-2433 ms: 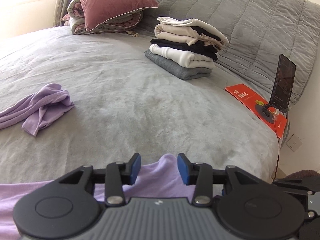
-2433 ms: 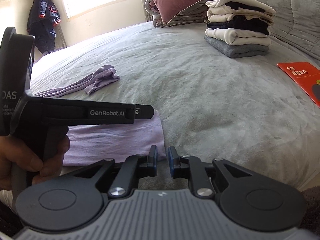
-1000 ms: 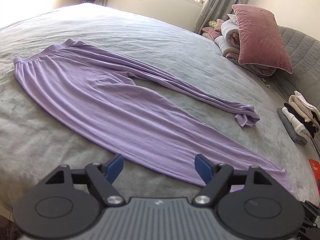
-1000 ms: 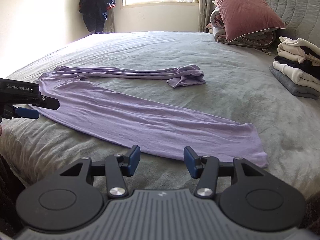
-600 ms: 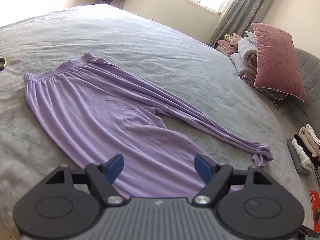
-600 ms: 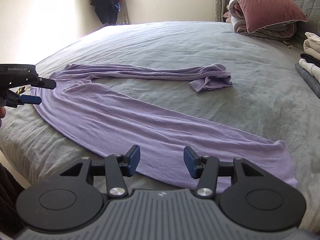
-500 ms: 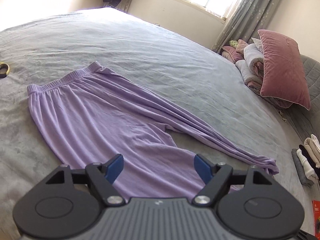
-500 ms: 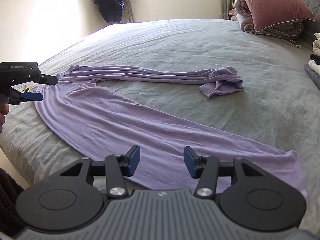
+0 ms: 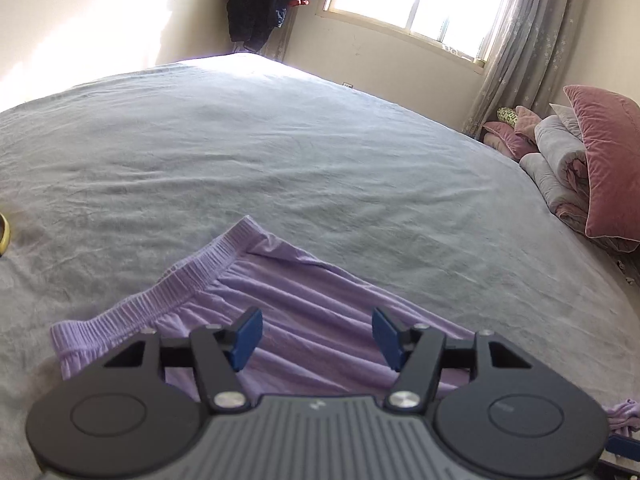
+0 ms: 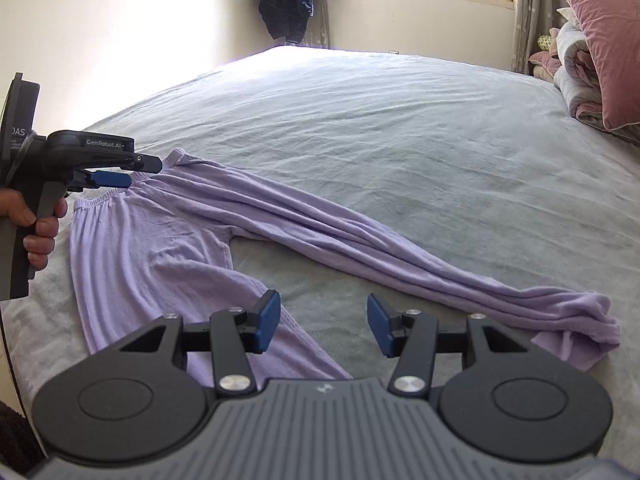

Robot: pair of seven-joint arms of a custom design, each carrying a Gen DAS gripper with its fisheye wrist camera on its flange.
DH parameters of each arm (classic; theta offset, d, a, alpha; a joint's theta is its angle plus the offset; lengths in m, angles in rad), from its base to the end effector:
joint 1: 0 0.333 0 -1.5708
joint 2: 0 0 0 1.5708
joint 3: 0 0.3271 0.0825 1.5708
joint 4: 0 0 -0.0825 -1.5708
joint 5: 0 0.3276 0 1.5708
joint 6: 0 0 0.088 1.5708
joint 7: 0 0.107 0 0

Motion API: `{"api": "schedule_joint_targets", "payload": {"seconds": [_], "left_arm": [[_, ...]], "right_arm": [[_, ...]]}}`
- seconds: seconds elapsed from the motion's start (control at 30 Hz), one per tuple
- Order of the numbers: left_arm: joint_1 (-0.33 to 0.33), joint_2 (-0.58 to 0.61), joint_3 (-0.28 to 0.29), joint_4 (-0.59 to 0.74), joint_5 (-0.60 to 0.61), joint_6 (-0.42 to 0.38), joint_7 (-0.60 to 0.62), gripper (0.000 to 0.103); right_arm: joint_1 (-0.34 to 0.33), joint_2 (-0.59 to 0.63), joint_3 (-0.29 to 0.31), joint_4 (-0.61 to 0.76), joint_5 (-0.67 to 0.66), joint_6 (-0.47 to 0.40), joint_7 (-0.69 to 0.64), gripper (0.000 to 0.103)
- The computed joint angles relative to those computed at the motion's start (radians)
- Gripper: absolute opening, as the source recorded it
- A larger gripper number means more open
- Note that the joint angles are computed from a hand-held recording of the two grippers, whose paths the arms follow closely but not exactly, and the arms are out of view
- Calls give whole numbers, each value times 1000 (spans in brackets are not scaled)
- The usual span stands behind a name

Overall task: Fold clothes
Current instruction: 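Move both tools to the waistband and grasp it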

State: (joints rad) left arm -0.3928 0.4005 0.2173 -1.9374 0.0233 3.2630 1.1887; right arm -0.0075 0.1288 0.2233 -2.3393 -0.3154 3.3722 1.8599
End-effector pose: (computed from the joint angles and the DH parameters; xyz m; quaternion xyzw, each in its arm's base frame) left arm 0.6201 -0.1327 0.4447 -0.6687 0.5911 -0.3747 0.2511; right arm 0.5080 0.1421 0.4444 -0.7117 0.5512 -0.2403 0.3632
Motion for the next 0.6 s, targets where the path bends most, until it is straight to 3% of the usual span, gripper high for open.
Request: {"api": "schedule_joint_targets", "payload": {"seconds": [0.03,0.1,0.17,0.3,0.37,0.47,0.6], "left_arm": [[38,20,-25,32,12,-11,21,61],[121,61,-85,101,36,-44,64,61],[232,106,-186,173,51,-79,122,61],[457,196,-425,296,33,-140,280,61],[554,237,-544,339,-6,-162,364,61],[663,306,-689,412,-66,-217,477,56],[680,361,-722,486,-123,-269,544,43]], "right_arm": [[-13,24,12,31,-12,-4,-11,53],[-137,82,134,104,-60,-26,-8,53],[-249,151,262,182,-67,-62,-37,53],[-355,275,411,318,-25,-140,-117,53],[-362,330,439,387,5,-184,-150,53],[-327,396,428,483,46,-237,-186,47],[-249,459,367,595,96,-311,-210,37]]}}
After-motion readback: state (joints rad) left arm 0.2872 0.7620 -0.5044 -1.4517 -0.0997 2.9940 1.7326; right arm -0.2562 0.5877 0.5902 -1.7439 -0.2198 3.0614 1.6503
